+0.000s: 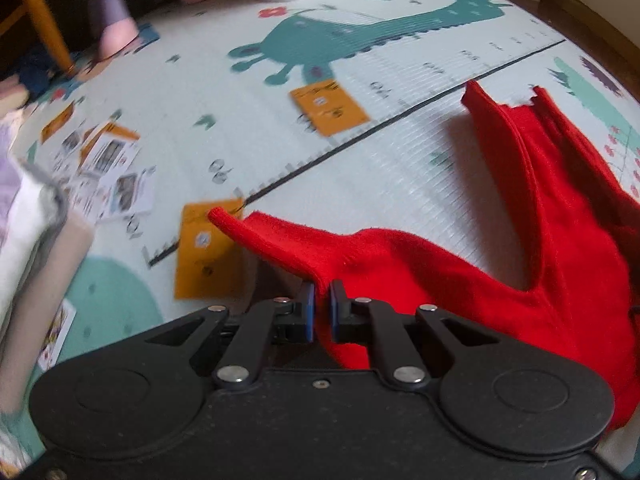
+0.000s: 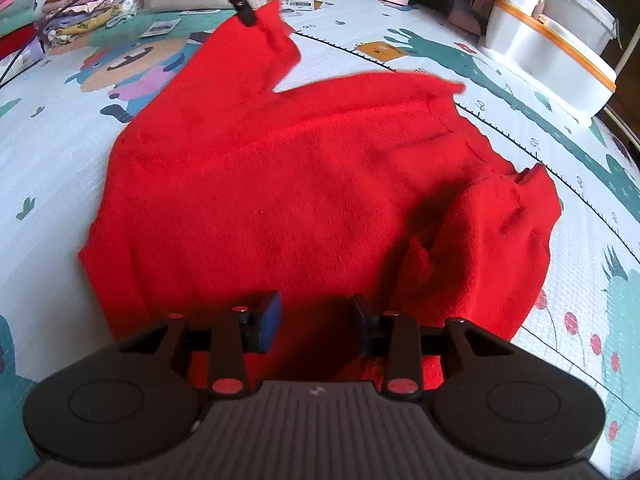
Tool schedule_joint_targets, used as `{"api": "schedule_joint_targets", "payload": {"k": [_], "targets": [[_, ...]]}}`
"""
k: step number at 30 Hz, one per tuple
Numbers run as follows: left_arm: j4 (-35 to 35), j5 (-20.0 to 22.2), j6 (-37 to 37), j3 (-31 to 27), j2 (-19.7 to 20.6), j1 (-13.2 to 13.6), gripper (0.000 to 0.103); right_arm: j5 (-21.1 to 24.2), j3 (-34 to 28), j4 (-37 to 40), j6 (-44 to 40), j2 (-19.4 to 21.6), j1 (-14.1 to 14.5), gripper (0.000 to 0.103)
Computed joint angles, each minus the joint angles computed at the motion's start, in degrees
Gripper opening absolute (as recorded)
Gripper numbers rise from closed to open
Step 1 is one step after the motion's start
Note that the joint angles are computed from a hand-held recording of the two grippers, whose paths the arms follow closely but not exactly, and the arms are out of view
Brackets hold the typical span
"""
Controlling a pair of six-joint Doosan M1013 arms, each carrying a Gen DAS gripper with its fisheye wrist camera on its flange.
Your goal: Fold clothes
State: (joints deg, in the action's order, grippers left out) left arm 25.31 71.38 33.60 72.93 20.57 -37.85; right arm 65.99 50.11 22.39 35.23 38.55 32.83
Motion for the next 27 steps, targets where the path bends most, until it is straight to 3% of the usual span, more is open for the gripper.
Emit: {"api": "schedule_joint_targets", "payload": {"k": [11,13,16,21,27], "targets": [[-0.76,2.71,-8.40,5.32,-2.70,-1.05,0.006,-0.57,0.70,-0.68,0.07,-0.45,-0.04,0.042],[-1.79,3.31,-8.87,5.75,-2.94,-1.03,0.010,-0.63,0.74,-0.76,0.06,-0.48,-0.04,0.043],[-1.25,2.67,-11.27,6.36,-3.80,-0.98,0.021,-0.56,0.58,-1.12,0.12,-0.43,0.03,0.043],[1.10,2.21,-15.35,6.58,-4.51,-0.33,0.021,-1.11,0.56,-1.65,-0.18,-0.65,0.31,0.044],[-1.44,-0.53,-18.43,7.90,-4.33,1.99,0.021,-2.85,1.28,4.14,-5.75,-1.37,1.04,0.040]]}}
